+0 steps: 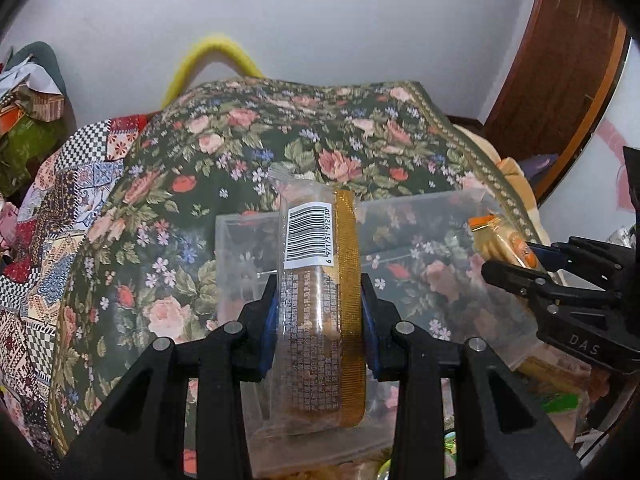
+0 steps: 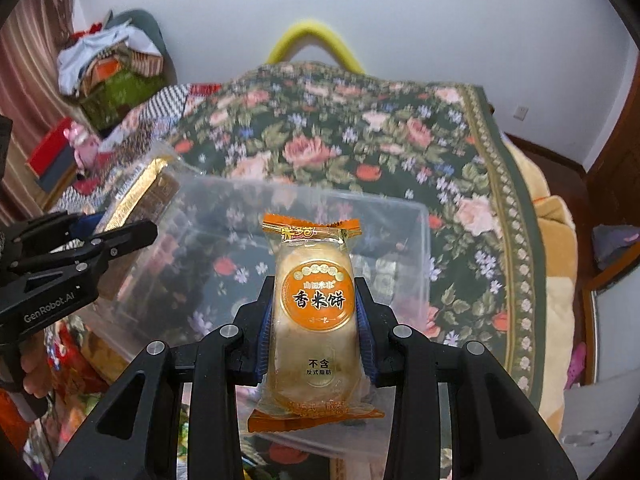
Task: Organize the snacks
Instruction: 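Carry both snacks into the clear box and open both tools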
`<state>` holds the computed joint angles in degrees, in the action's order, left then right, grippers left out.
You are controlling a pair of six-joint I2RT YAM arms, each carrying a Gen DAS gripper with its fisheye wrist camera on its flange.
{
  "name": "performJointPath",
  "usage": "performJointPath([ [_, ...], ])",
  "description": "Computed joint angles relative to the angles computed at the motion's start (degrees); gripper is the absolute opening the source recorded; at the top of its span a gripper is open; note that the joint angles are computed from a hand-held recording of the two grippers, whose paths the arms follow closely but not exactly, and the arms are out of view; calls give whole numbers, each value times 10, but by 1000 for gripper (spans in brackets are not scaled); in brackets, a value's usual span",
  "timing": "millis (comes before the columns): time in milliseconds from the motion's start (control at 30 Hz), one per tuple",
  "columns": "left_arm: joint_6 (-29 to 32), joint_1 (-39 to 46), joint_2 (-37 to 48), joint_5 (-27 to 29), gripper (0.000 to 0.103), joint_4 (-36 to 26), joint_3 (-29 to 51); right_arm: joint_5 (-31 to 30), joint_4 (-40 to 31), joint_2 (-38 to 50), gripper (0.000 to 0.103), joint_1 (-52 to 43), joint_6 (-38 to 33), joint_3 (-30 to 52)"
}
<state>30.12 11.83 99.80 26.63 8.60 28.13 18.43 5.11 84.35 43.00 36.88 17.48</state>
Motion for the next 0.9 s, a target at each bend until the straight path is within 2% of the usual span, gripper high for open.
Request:
performJointPath([
  [133, 1, -12, 28, -14, 36, 10, 8, -22, 4, 27, 33, -17, -14, 8],
  [300, -2, -21, 43, -39, 37, 29, 3, -7, -18, 21, 34, -1, -1, 13],
  [500, 23, 3, -26, -20, 39, -10, -19, -4, -52, -32, 42, 14, 15, 7],
  [633, 58, 48, -115, 16, 40, -71, -39, 38, -109, -95, 49, 56, 47, 5],
  [767, 112, 125, -204, 74, 59, -162, -46, 92, -191, -168, 56, 110, 91, 11],
  [900, 188, 204, -254, 114, 68, -248, -39, 147, -285, -235, 59, 176, 157, 18],
])
